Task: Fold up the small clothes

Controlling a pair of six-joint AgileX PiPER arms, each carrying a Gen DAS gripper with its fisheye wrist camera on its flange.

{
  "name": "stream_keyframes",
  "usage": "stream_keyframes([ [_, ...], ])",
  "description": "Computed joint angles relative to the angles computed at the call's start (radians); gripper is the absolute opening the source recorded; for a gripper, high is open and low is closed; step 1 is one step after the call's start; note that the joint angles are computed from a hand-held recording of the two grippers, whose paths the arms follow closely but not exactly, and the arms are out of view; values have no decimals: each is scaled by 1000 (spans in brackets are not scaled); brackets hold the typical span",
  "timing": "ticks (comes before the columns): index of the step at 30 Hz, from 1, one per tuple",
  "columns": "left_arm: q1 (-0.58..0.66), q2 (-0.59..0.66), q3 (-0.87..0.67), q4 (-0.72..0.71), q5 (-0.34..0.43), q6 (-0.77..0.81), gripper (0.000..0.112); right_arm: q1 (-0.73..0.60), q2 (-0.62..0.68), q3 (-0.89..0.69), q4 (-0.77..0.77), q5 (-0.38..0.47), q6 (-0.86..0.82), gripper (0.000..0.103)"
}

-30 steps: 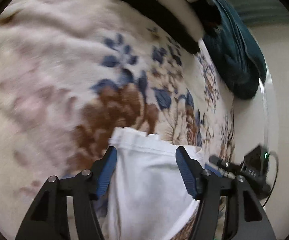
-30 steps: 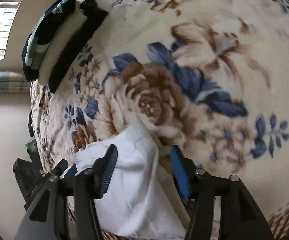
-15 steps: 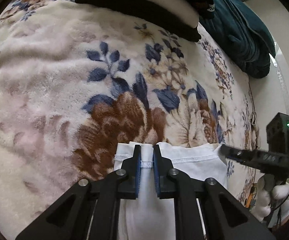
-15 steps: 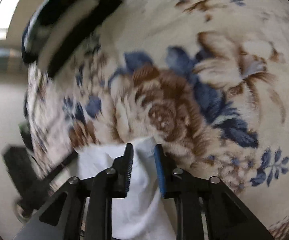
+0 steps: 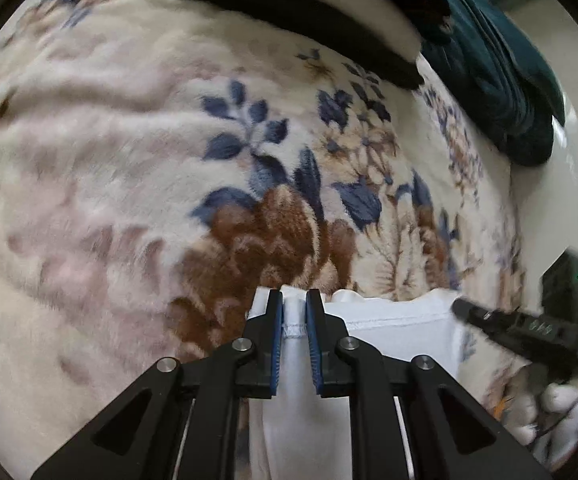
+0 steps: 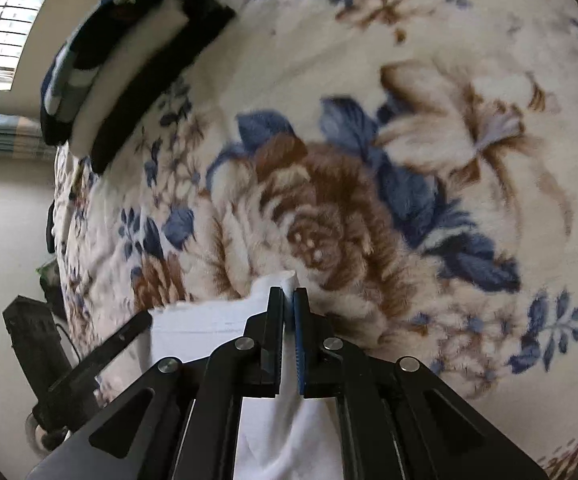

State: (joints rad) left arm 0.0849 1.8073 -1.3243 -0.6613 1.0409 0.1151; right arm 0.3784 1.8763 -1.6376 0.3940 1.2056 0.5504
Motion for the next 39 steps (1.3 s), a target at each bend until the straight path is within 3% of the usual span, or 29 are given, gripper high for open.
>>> stream_keyframes([
  [2,56,-41,53,-82,35,18,25,-39,-75,94,74,-23,-44,53],
  [5,124,-129,171,-181,74,61,47,-74,-175,227,162,-17,-108,57],
  [7,133,-168,233,-200,91,74,47,-86,-231,324,212,-8,-141,57],
  [9,110,-207,285,-186,60,73,44,-87,-278,442,284,-26,-176,57],
  [10,97,-222,302,-179,41,74,31,-87,-306,509,334,-60,-202,53],
  [11,72,-233,312,-151,17,62,4,-73,-343,576,368,-113,-215,22],
  [12,55,-237,311,-130,3,48,3,-58,-362,604,372,-141,-202,2],
  [16,23,-243,316,-31,-43,-19,4,-2,-443,618,231,-200,-27,2],
  [19,41,-237,317,22,-36,-48,4,-4,-452,609,191,-170,13,2],
  [22,103,-254,332,-49,0,-2,6,-17,-426,573,214,-126,-34,3],
  [23,122,-258,339,-82,15,18,8,-28,-411,553,221,-105,-57,5],
  [24,145,-266,354,-127,24,47,25,-37,-399,535,218,-89,-69,11],
  [25,161,-270,370,-166,28,82,40,-53,-398,535,230,-91,-108,33],
  [26,167,-268,382,-201,30,110,72,-80,-399,551,275,-105,-172,63],
  [28,187,-234,426,-317,39,201,77,-122,-356,589,400,-127,-322,84],
  [31,161,-137,449,-435,51,278,77,-146,-249,608,508,-121,-482,84],
  [36,66,-83,413,-464,21,302,77,-142,-152,624,654,-138,-651,85],
  [37,50,-92,405,-460,8,303,75,-140,-144,623,685,-134,-686,84],
  [39,36,-114,410,-464,-3,316,72,-126,-132,619,725,-130,-719,70],
])
